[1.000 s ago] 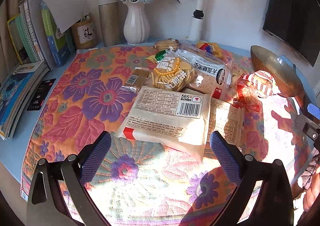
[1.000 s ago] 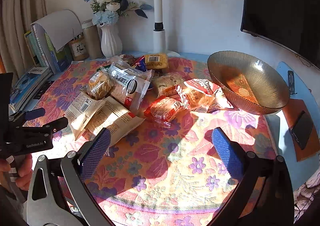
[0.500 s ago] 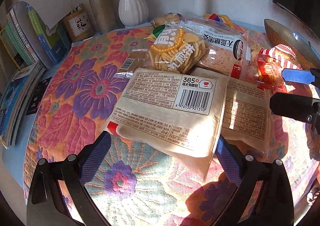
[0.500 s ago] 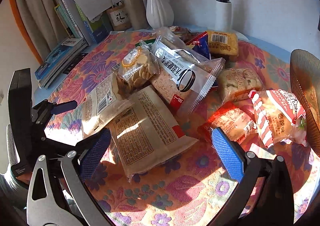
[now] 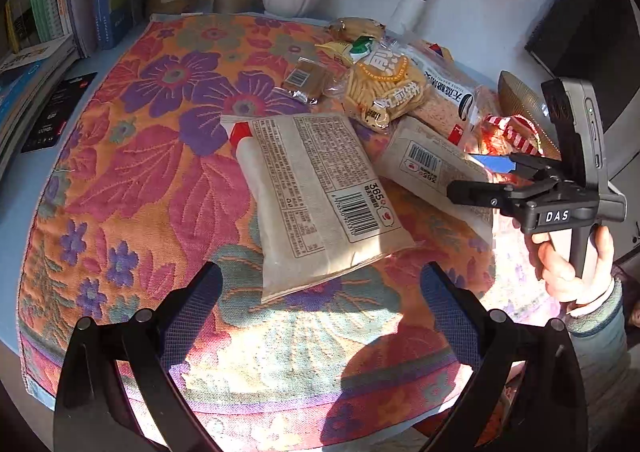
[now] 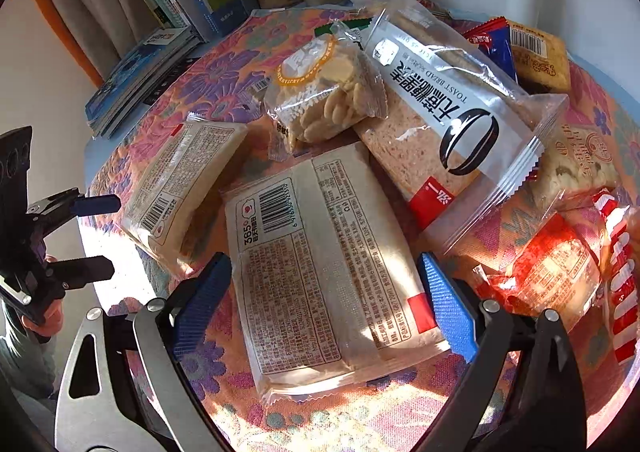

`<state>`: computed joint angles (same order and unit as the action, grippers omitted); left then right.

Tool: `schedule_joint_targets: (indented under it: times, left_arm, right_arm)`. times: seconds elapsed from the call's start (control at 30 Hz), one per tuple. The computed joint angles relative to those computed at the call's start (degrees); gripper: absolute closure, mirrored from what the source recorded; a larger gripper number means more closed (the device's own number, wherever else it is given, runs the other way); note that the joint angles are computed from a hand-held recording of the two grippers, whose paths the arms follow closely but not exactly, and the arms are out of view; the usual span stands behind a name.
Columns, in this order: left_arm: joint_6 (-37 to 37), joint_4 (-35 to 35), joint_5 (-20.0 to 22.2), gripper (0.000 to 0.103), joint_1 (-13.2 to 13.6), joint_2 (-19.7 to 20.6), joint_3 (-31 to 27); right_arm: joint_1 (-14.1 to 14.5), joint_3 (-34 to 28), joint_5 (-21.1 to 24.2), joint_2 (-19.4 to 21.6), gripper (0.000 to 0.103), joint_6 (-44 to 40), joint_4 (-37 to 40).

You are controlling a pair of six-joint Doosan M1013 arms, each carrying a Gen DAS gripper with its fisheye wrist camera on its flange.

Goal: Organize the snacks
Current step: 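Close the left tool on one white bread bag while the right tool grasps the other, then carry both held bread bags over the glass bowl and lower them in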

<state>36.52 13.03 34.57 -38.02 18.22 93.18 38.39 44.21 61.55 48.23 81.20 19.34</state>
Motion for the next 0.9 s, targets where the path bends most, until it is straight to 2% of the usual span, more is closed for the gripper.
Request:
schedule_joint_targets:
  times: [0.03, 0.07, 0.17, 0.27, 0.37, 0.5, 0.57, 0.63, 0.7, 0.8, 0.9]
  left_arm:
    - [0.4, -1.8, -1.1, 0.005, 0.5, 0.1, -0.1]
    - [-0.1, -2.2, -0.4, 0.005, 0.8, 0.8, -1.0]
    - [-4.5, 2.5, 6.8, 0.005, 1.0, 4.2, -5.5]
    - [-0.2, -2.2, 7.6, 0.005, 2.2, 6.4, -8.0]
    - [-0.7, 2.2, 12.9, 0.005, 1.4, 8.8, -11.5]
    - [-0.9, 6.0, 18.0, 0.005, 0.4, 11.0, -14.5]
    - [-1.2, 7.6, 19.2, 0.005, 0.0, 11.4, -14.9]
    - [-1.5, 9.0, 20.0, 0.005, -0.4, 11.7, -15.2]
    - [-2.2, 10.2, 19.8, 0.006, -0.7, 11.4, -14.5]
    - [-3.1, 12.0, 18.6, 0.020, -1.4, 10.3, -12.9]
    - [-3.2, 11.8, 17.7, 0.023, -1.8, 9.5, -12.0]
  right_arm:
    - [0.2, 0.6, 0.2, -0.3, 0.009, -1.1, 0.3]
    - [0.4, 1.2, 0.1, -0.8, 0.009, -1.7, 0.2]
    - [1.0, 2.9, -1.3, -1.6, 0.005, -0.4, -1.2]
    - [1.3, 2.8, -1.5, -1.2, 0.004, 3.1, -2.5]
    - [1.9, 3.6, -3.6, -1.5, 0.003, 4.8, -4.9]
    - [3.3, 4.0, -5.3, -1.6, 0.004, 8.2, -11.7]
    - [4.0, 5.1, -6.9, -2.0, 0.011, 10.4, -15.6]
    - [4.0, 6.5, -8.3, -2.9, 0.020, 11.4, -16.4]
    - [3.8, 7.9, -9.1, -3.7, 0.021, 12.0, -15.5]
    - [4.3, 10.4, -10.7, -5.1, 0.021, 13.8, -17.2]
    - [4.5, 13.1, -11.9, -6.7, 0.022, 14.7, -17.2]
